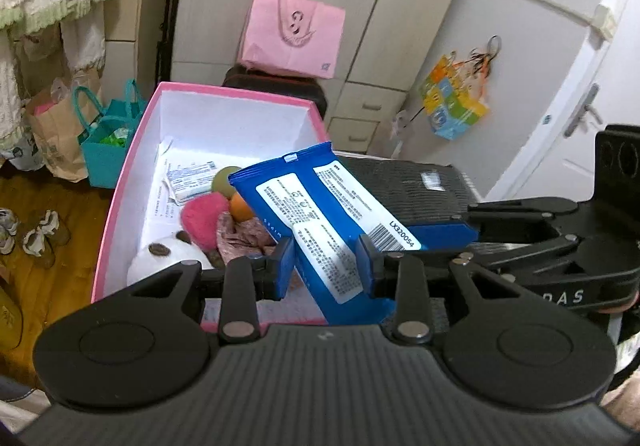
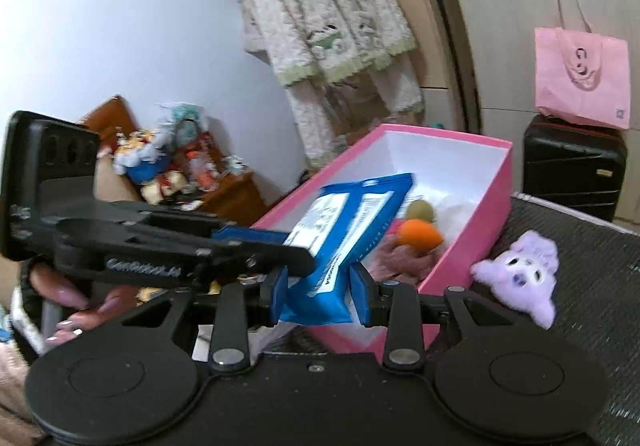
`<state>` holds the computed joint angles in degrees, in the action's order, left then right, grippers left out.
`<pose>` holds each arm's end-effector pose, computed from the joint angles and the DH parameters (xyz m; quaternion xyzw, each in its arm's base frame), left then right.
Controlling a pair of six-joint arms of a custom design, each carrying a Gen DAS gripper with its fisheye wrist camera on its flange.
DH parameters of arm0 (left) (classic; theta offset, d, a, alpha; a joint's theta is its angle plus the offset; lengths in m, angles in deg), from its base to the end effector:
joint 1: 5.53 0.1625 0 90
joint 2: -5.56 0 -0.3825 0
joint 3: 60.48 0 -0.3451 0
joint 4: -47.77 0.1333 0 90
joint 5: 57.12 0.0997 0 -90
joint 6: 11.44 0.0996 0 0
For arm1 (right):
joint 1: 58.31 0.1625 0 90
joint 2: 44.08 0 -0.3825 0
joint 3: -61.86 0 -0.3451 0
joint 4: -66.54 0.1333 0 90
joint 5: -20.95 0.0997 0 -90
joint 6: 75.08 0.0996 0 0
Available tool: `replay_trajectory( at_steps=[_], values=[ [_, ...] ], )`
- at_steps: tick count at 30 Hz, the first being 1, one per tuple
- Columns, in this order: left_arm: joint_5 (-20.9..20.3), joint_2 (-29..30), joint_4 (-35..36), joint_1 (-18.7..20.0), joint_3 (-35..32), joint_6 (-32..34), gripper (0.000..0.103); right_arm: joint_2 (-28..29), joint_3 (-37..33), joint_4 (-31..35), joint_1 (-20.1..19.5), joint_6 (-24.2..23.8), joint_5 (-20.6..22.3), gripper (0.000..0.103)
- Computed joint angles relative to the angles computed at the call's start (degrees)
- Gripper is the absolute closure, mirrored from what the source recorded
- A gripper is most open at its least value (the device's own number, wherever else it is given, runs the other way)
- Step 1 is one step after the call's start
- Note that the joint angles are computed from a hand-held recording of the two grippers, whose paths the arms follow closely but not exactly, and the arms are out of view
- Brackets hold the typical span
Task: Organize soft objects
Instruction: 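Carry the blue packet with both grippers and lower it into the pink box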
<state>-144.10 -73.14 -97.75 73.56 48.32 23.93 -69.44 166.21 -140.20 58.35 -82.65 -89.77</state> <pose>0.0402 -0.5233 0.3175 0.3779 0.8990 -0.2095 0.0717 0.3333 -0.4452 -0.0250 0.2183 -0.9067 0.3420 0.1150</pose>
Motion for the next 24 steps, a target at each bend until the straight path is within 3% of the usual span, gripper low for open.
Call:
replay_trajectory(
  at_steps=[3,7,13,24],
  values=[
    [1.4,3.2,0.2,0.4,-2.4,-0.9,0.072,0.6,-2.4,3.1,-1.8,-0.2,0.7,0.062],
    [3.1,6.3,1.2,0.9,-4.7,-0.4,0.072,2.4,-5.7,6.2,-2.0,-2.2,-2.2,0.062],
    [9.8,6.7,-10.0,-0.8,-0.6,5.7,0.069,4.6,-8.4,7.4,-0.2,-7.1,-8.3,0.056],
    [10.6,-1.4,-8.2,-2.9,4.8,8.7,0.052,1.1,-1.8,1.3,4.0,-7.4,-13.6,0.055]
  ],
)
